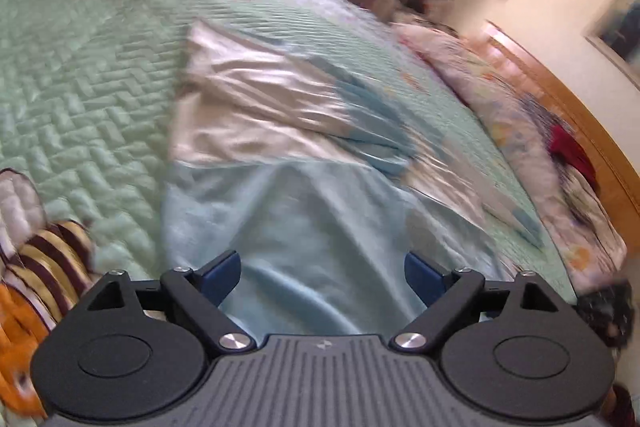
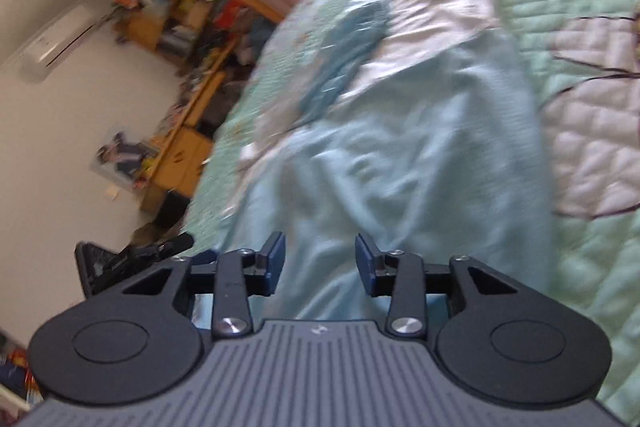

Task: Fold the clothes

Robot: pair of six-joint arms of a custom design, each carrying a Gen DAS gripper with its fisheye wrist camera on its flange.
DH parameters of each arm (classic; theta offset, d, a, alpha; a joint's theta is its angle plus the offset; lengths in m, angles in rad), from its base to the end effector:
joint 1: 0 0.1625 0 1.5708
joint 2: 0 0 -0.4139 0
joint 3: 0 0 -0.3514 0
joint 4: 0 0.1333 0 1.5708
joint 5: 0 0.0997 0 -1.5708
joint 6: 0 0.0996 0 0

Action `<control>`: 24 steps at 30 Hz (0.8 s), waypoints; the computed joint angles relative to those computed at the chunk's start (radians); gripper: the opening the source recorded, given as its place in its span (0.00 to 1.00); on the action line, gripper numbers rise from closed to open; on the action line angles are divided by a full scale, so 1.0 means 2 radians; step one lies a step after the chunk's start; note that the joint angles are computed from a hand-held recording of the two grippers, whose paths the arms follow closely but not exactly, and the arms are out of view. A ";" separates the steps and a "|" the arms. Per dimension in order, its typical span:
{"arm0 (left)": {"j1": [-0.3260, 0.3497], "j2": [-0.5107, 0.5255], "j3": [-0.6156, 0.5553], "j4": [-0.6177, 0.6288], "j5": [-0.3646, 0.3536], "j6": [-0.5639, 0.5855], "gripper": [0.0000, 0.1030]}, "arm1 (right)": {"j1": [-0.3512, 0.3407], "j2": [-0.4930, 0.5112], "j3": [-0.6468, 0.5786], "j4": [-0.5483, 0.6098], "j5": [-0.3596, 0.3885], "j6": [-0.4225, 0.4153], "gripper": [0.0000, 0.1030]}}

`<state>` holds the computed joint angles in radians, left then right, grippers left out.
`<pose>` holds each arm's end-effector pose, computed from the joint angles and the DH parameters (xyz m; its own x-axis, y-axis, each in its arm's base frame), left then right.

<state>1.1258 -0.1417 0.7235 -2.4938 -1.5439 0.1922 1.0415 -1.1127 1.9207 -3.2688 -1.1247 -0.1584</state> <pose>-0.2348 -0.8082 -0.0326 -0.8120 0.5769 -0.0888 0.5713 0.7543 -0.3236 -0.1298 -0.5710 0.3006 -0.9862 0.0783 -0.1456 0.1643 0.5627 -0.8102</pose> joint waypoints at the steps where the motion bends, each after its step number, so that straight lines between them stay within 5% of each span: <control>1: -0.004 -0.013 0.028 -0.006 -0.014 0.018 0.90 | 0.003 0.001 -0.002 0.009 0.002 -0.012 0.42; 4: -0.019 -0.030 0.078 0.001 -0.035 0.085 0.95 | 0.016 0.012 -0.025 0.035 -0.029 -0.033 0.42; 7: -0.046 -0.003 0.072 -0.003 0.082 0.105 0.88 | 0.022 0.032 -0.063 0.046 -0.069 -0.021 0.21; 9: -0.048 0.013 0.051 -0.004 0.122 0.085 0.80 | 0.021 0.042 -0.082 0.034 -0.081 0.004 0.16; 13: -0.042 0.017 0.037 -0.002 0.118 0.073 0.81 | 0.031 0.037 -0.084 0.017 -0.114 -0.003 0.22; 15: -0.043 0.017 0.037 -0.001 0.117 0.080 0.84 | 0.031 0.031 -0.077 0.023 -0.077 -0.033 0.26; 19: -0.045 0.021 0.041 -0.015 0.118 0.078 0.90 | 0.043 0.045 -0.122 0.137 -0.032 -0.099 0.28; 21: -0.047 0.022 0.041 -0.019 0.123 0.082 0.90 | 0.051 0.070 -0.166 0.177 -0.061 -0.109 0.28; 23: -0.047 0.026 0.035 -0.021 0.130 0.081 0.90 | 0.050 0.098 -0.209 0.181 -0.089 -0.082 0.00; 24: -0.047 0.026 0.035 -0.025 0.135 0.078 0.90 | 0.046 0.105 -0.218 0.169 -0.085 -0.064 0.00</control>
